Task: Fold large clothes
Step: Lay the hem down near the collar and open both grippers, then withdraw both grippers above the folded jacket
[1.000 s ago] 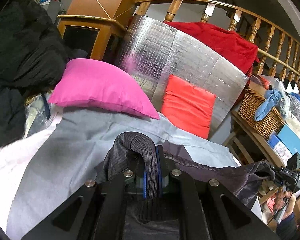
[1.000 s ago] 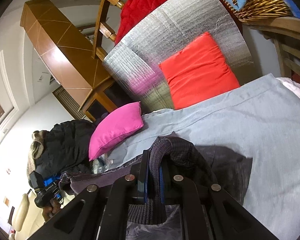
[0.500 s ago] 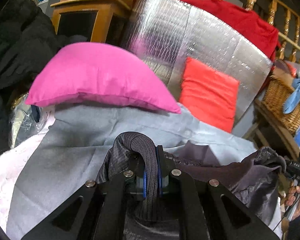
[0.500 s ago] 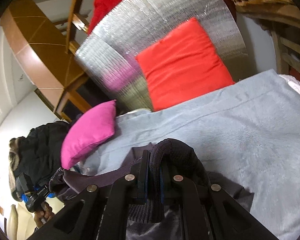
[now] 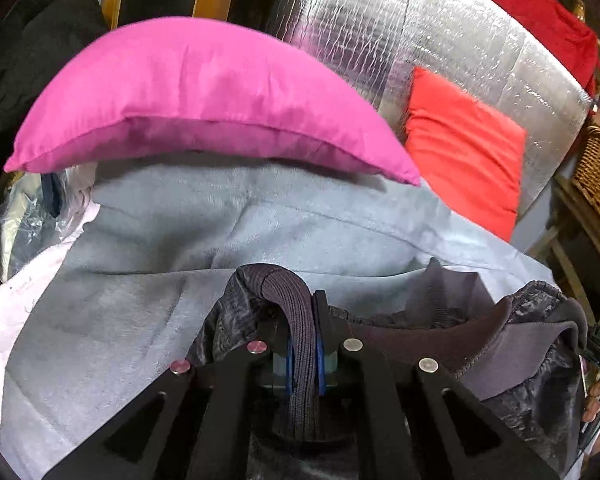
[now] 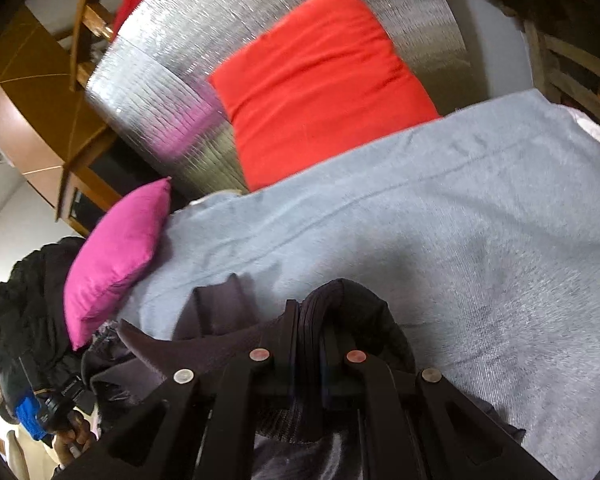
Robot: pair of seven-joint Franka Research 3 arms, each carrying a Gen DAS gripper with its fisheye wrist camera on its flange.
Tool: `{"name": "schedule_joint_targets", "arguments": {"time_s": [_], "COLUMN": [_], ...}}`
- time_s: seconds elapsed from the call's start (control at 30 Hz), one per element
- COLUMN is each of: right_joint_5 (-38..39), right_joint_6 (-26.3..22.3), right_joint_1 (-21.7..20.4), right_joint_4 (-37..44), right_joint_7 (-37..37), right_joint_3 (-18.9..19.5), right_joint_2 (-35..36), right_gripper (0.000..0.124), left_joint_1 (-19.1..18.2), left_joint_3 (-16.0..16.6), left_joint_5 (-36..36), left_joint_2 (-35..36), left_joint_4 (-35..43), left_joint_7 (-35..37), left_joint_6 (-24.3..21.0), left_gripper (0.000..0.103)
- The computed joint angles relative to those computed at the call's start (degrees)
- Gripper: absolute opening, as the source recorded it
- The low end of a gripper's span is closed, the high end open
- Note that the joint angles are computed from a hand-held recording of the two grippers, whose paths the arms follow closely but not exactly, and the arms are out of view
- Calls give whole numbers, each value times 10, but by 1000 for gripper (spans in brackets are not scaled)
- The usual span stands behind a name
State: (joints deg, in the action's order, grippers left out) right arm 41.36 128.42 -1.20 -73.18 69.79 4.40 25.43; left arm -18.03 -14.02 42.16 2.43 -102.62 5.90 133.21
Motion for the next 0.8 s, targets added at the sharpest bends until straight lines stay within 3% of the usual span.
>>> {"name": "schedule_joint_targets", "arguments": {"time_s": [0.23,0.33,0.53,0.6,0.63,0.67,0.73,0.8], "right_joint_5": [-35,-43,-19,-4,2,14,19,39], "right_joint_6": [-4,-29,-58,-63,-62,-57,-26,-8], "right_joint_1": [11,8,-11,-19,-21,-24,-20,-27], "right_joint_4": [25,52,70,69,69,64,44,27], "right_joint_7": [37,67,88,89,89,93,96,74], "right_joint_3": [-6,-4,9,13,15,16,11,15], "right_joint_2": [31,52,63,59,59,54,38,22], "right_gripper": [8,9,15,26,52,98,103,103], "left_joint_1": [2,6,21,27,29,32,32,33], "left_joint_3": [8,13,16,16,16,17,14,6], "left_joint_5": [-22,-42,-100,-122,-131,-133,-83,-9], "left_joint_2": [26,29,10,0,-5,-14,-28,-49], "left_joint_4": [6,4,-21,-33,-41,-51,-52,-55], "left_joint_7": [4,5,14,16,13,1,-58,-125], "left_joint_6": [3,13,63,84,99,117,96,63], "left_gripper": [9,13,16,25,35,41,73,84]}}
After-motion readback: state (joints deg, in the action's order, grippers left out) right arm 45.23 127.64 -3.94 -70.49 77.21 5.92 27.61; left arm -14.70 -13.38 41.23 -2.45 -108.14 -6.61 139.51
